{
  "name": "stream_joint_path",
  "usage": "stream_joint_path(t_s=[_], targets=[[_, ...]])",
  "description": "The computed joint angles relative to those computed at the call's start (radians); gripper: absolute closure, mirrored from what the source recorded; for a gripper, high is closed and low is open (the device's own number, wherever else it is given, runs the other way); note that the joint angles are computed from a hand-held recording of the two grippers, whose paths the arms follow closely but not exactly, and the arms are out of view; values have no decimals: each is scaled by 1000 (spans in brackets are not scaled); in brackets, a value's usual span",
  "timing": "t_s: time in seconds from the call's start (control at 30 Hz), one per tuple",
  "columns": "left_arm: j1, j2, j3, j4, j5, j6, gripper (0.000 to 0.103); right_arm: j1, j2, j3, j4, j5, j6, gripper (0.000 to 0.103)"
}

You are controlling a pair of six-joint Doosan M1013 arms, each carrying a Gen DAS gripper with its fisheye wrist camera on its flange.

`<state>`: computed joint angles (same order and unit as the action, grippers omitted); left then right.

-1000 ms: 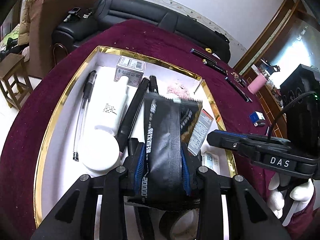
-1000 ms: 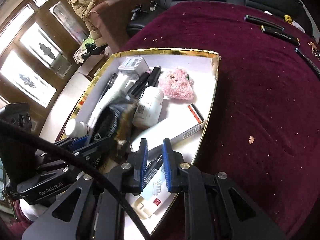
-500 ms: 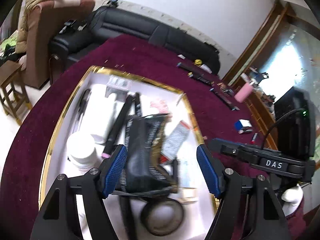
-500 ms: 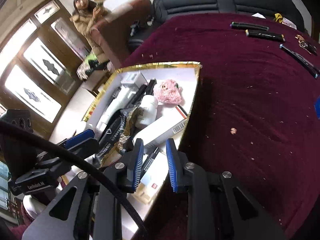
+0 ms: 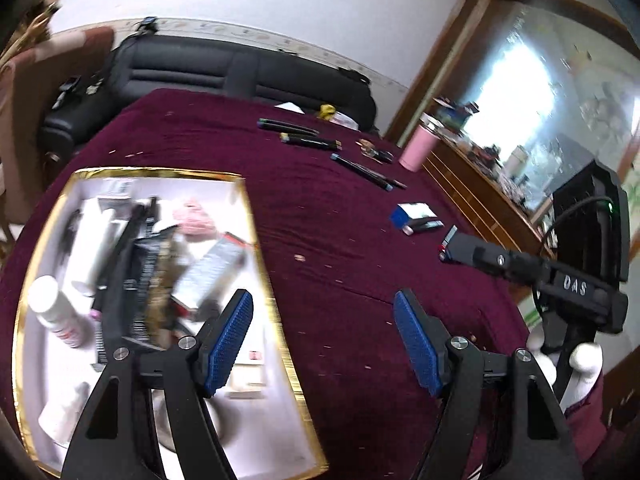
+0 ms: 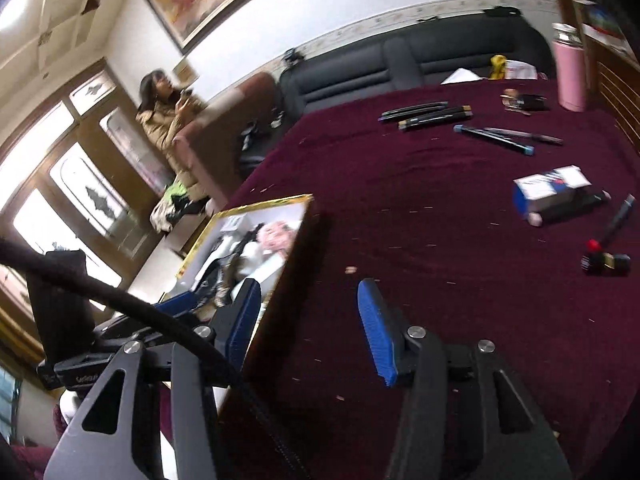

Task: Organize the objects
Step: 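Move both grippers back over the remaining markers, then grasp the black red-capped marker with the right gripper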

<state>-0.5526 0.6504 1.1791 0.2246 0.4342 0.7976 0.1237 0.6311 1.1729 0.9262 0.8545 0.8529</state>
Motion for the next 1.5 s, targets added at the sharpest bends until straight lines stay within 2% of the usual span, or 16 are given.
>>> stream_joint_path(t_s=[0.2, 0.4, 0.6, 0.67, 0.73, 0.83, 1.0, 1.1, 1.17, 1.2, 1.33, 1.4, 1.47, 1.5], targets=[[-21, 54, -104, -99, 90, 144, 36, -62, -12, 36, 59, -16, -5, 53], [-36, 115, -209, -195, 156, 271, 36, -147, 10, 26, 241, 100, 1, 51], [-44, 199, -330, -301, 278, 374, 36, -200, 56, -30, 297, 141, 103, 48], [-45, 215, -352, -314, 306, 386, 36, -200, 69, -62, 223, 98, 175, 48], [-44, 221, -353, -326, 314, 396, 36, -187, 85, -117, 54, 31, 293, 48], [-41, 225, -352, -339, 318, 401, 36, -166, 131, -215, -183, 2, 458, 48], [-32, 228, -349, -347, 324, 395, 36, -145, 245, -411, -405, 88, 663, 48], [-25, 225, -339, -353, 319, 390, 36, -112, 301, -516, -683, 123, 858, 48], [-22, 222, -332, -356, 316, 389, 36, -109, 352, -603, -735, 181, 914, 48], [-21, 221, -329, -359, 314, 390, 36, -105, 387, -664, -775, 234, 951, 48], [-14, 220, -320, -376, 308, 397, 36, -94, 470, -812, -836, 341, 988, 50], [-12, 220, -314, -389, 301, 401, 36, -88, 499, -864, -861, 373, 997, 55], [-10, 219, -311, -398, 300, 407, 36, -78, 514, -894, -911, 389, 1005, 74], [-9, 219, -312, -400, 302, 409, 36, -74, 522, -910, -930, 401, 996, 79]])
